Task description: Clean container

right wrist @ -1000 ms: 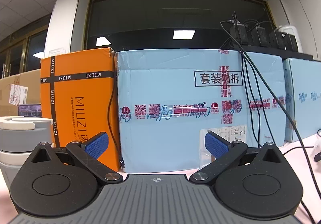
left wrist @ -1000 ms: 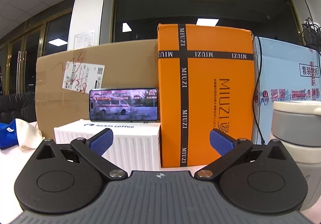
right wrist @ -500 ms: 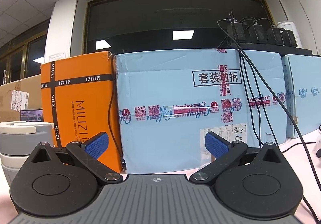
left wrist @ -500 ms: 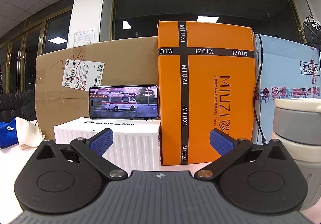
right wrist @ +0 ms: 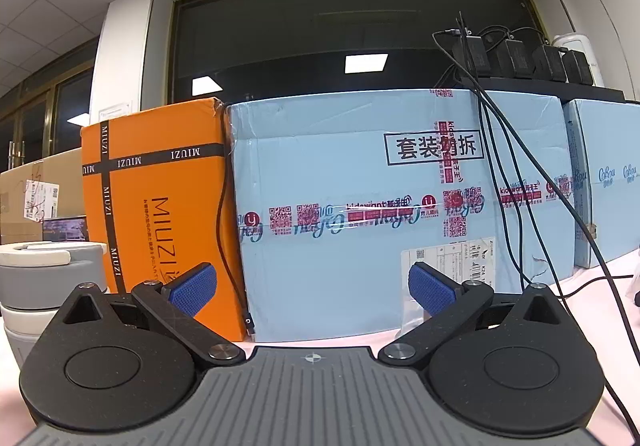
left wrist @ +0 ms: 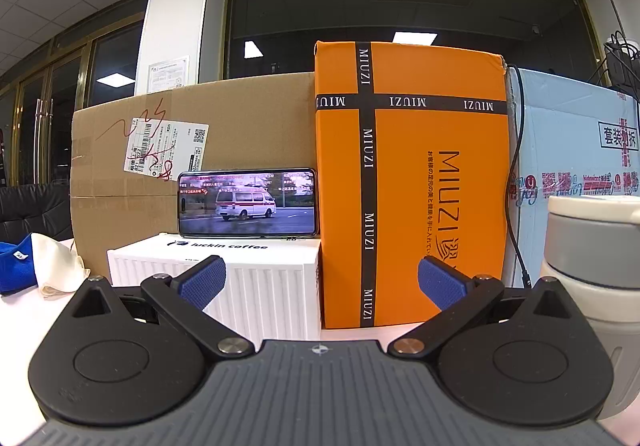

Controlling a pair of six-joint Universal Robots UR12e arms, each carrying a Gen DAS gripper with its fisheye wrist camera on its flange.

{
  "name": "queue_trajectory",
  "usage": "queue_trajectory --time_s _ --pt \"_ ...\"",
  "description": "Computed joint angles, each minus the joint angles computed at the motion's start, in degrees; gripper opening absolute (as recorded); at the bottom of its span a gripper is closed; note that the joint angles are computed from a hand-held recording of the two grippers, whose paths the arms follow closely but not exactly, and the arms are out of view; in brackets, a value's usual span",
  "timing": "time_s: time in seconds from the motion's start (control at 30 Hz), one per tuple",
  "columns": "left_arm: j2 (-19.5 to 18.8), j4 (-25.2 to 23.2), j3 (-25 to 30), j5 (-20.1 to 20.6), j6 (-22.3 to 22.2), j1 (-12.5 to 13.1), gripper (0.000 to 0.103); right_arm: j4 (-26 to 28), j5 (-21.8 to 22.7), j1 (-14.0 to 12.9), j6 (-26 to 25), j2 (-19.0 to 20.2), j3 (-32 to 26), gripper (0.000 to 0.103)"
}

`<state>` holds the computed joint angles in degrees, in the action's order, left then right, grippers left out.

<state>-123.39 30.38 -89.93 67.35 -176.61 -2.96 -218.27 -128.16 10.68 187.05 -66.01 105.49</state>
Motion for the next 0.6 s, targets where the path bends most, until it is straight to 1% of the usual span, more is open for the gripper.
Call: queue_trajectory --time_s 0.6 --pt "0.0 0.2 -0.1 0.1 0.1 0.0 0.103 0.5 0.6 -0.1 0.4 -0.2 0.1 0.103"
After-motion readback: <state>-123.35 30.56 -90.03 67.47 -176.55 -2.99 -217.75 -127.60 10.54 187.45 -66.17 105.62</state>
